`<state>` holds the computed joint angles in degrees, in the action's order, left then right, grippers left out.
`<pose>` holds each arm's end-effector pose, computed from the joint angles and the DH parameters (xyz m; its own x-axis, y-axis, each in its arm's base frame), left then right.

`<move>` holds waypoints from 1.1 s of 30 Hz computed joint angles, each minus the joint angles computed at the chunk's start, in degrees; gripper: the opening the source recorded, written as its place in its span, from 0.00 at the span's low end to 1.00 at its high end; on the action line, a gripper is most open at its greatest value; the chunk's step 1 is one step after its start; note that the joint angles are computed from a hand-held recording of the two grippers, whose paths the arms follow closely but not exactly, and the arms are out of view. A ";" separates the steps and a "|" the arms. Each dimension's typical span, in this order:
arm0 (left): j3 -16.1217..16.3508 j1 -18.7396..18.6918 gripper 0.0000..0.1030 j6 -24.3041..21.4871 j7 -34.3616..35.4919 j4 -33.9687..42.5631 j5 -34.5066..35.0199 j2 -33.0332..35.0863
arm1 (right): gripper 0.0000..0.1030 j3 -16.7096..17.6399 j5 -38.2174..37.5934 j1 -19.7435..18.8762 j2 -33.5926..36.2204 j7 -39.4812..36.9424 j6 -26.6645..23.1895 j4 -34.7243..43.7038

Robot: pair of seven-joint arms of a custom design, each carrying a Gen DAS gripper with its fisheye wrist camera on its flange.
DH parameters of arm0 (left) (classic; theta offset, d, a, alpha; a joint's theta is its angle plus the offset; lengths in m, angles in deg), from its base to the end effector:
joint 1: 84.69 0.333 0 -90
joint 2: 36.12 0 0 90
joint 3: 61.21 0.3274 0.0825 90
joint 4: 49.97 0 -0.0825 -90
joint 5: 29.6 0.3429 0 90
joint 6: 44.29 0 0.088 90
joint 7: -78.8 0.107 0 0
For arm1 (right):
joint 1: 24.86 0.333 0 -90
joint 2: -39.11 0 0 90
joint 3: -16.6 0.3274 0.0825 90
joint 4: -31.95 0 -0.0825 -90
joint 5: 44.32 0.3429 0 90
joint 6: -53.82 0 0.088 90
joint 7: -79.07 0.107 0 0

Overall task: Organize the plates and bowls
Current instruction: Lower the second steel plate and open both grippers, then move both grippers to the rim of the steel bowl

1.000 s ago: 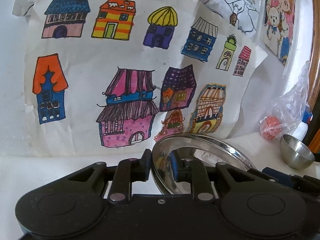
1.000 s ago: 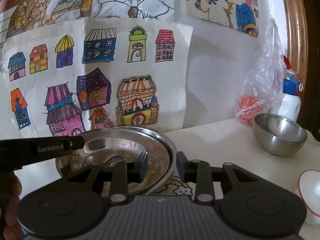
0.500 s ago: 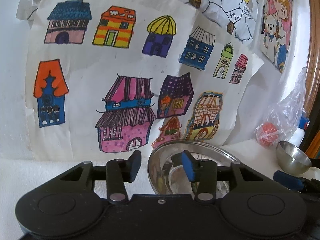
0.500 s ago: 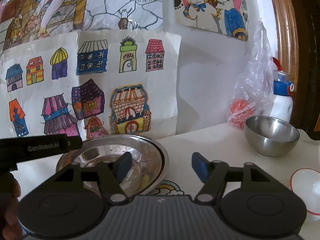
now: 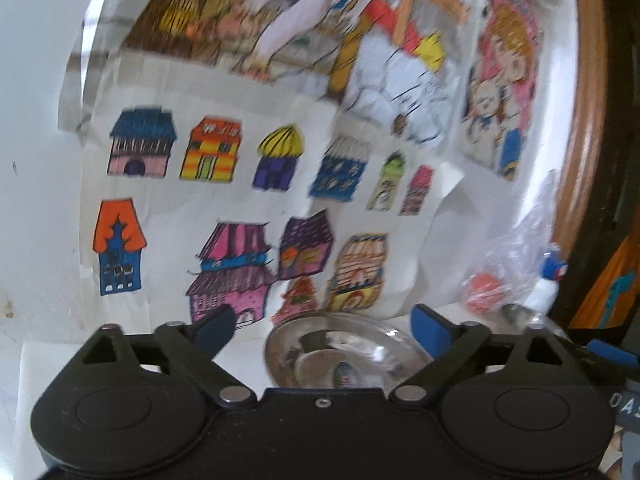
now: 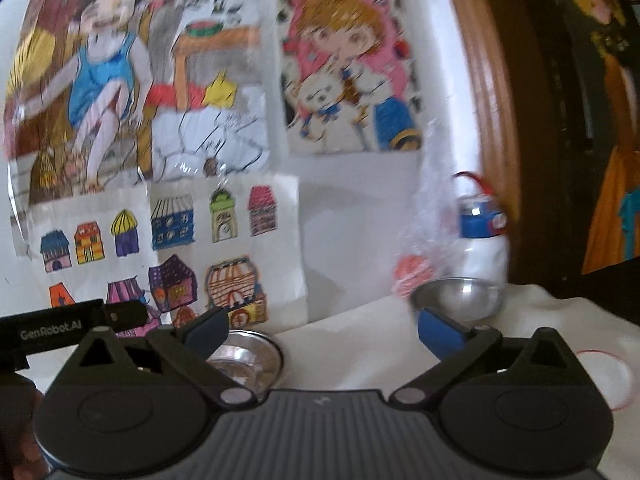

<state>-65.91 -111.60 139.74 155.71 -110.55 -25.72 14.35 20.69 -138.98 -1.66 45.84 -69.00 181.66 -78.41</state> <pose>0.6798 -0.3873 0.4856 -0.4497 -0.8665 0.2167 -0.3593 -0.0466 -0.9320 0.5342 0.2394 0.5064 -0.4698 -0.8730 -0.1314 -0.1425 0.2219 -0.9646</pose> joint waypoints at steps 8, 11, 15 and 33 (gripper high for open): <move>-6.92 2.59 0.99 8.28 4.34 -16.21 2.30 -9.46 | 1.00 4.11 2.85 0.14 -13.37 1.72 -7.09 -16.02; -11.60 4.63 0.99 8.63 6.13 -19.36 3.86 -10.85 | 1.00 5.53 5.41 -0.62 -17.67 1.00 -8.06 -21.12; -15.29 5.47 0.99 7.26 8.16 -21.92 5.36 -11.90 | 1.00 7.55 9.84 -1.26 -21.51 -0.62 -10.99 -26.62; -3.65 -12.49 0.99 -4.28 10.69 -10.63 5.37 -6.12 | 1.00 8.62 18.09 -4.27 -37.33 5.97 -8.75 -46.37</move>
<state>-69.56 -124.09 135.46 166.40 -121.18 -20.35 8.22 29.31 -120.89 -5.93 8.51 -63.03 172.91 -124.78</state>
